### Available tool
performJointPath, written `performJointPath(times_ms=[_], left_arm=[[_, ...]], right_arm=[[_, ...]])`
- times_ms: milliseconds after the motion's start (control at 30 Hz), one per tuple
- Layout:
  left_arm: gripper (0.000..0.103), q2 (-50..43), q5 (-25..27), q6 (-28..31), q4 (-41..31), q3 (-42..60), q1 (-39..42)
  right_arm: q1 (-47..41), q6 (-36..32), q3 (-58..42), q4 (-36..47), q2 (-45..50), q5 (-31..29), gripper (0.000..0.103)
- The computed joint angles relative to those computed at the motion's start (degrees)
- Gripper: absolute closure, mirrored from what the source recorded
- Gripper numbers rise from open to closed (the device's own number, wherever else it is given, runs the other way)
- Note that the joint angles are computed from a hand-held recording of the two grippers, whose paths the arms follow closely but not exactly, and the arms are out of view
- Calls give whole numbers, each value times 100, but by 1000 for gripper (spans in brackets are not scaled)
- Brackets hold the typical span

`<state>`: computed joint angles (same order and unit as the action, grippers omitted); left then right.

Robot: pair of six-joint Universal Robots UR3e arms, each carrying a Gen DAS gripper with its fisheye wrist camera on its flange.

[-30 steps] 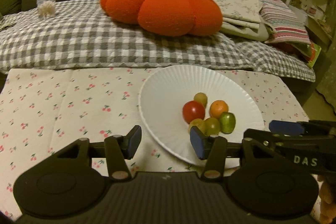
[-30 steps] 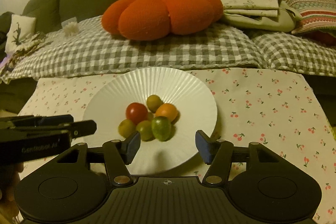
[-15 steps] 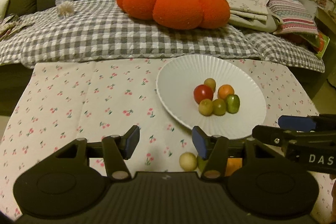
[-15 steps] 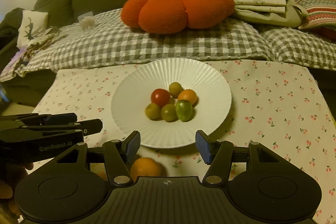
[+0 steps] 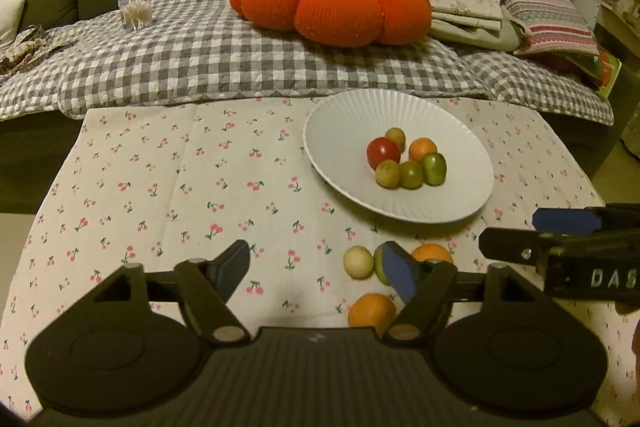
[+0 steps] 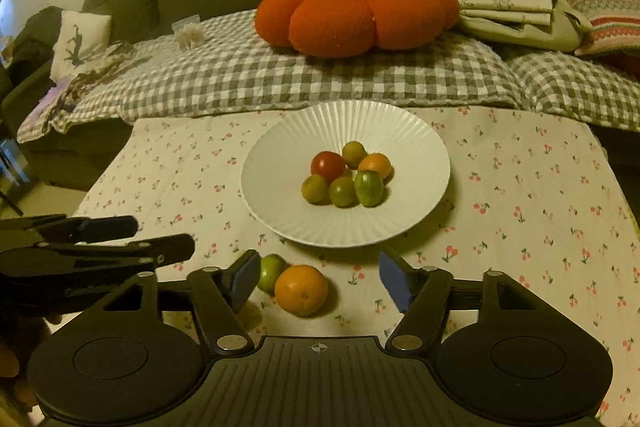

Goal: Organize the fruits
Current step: 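Withdraw both tools from the plate toward the large oranges, then grasp a large orange with the left tool while the right tool grasps the other orange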

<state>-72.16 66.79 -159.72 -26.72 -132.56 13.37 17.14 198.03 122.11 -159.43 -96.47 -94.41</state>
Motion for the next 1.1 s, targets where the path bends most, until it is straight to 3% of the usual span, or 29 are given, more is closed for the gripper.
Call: performJointPath(times_ms=[267,400,500,600,700,833,1100], left_arm=[[24,309,-280,425,-356,-433,151],[24,166,-211,495,-81,-637,-48],[25,-156,-49,423,583,-839,-289],[38,-630,225,321,1195,-898,-554],[56,-969,284,376,1376,-868,-649],[72,-983,108,456,1464,-958,-603],[73,-823,110,401,1165,-885,-535]], right_arm=[[-542,299,362,195,-403,733,30],[-540,340,396,160,-351,805,29],[-488,342,363,136,-223,754,29],[-464,350,346,117,-86,737,29],[-445,353,330,81,48,689,29],[-409,358,299,14,197,632,29],[-319,214,274,-362,604,587,30]])
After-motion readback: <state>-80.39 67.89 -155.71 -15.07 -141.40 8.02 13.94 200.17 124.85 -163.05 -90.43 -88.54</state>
